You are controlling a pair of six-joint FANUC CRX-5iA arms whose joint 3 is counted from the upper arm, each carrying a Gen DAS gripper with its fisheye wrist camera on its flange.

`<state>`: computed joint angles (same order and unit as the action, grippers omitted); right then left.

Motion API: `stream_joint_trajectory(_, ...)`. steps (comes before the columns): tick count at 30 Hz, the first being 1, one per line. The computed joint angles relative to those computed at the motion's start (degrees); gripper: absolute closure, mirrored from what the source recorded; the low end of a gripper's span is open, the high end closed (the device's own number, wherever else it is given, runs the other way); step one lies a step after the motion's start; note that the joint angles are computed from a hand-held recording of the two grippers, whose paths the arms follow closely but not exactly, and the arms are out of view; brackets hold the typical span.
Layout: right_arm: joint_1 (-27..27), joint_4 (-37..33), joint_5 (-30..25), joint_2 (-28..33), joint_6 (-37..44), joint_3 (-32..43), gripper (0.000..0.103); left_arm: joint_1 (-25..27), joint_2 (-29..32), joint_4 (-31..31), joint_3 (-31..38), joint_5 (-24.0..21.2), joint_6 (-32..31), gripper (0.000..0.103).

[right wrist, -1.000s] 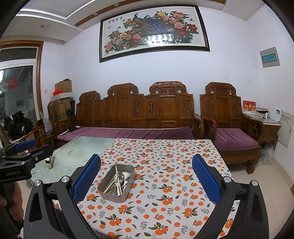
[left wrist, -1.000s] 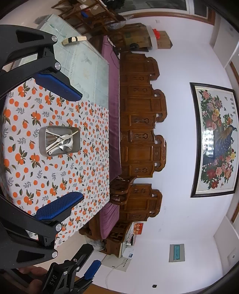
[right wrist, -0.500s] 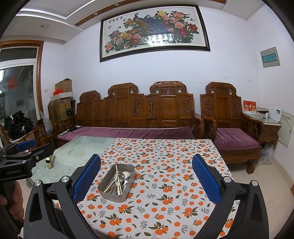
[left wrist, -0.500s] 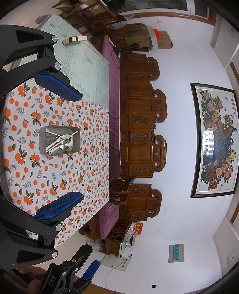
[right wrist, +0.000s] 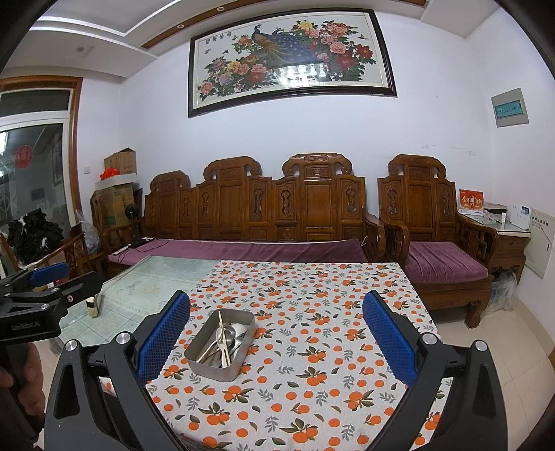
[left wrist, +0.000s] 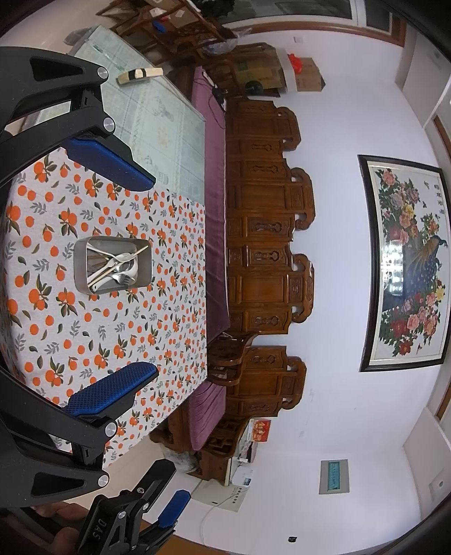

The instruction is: Organize utensils

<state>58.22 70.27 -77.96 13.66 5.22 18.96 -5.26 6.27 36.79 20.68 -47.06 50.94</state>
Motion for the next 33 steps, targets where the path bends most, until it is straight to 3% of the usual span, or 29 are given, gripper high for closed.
stream_joint_trajectory(33, 0.0, -0.1, 0.0, 0.2, 0.1, 0.2, 0.003, -0.7, -0.6, -0.1, -0.9, 0.4, 0.3, 0.008)
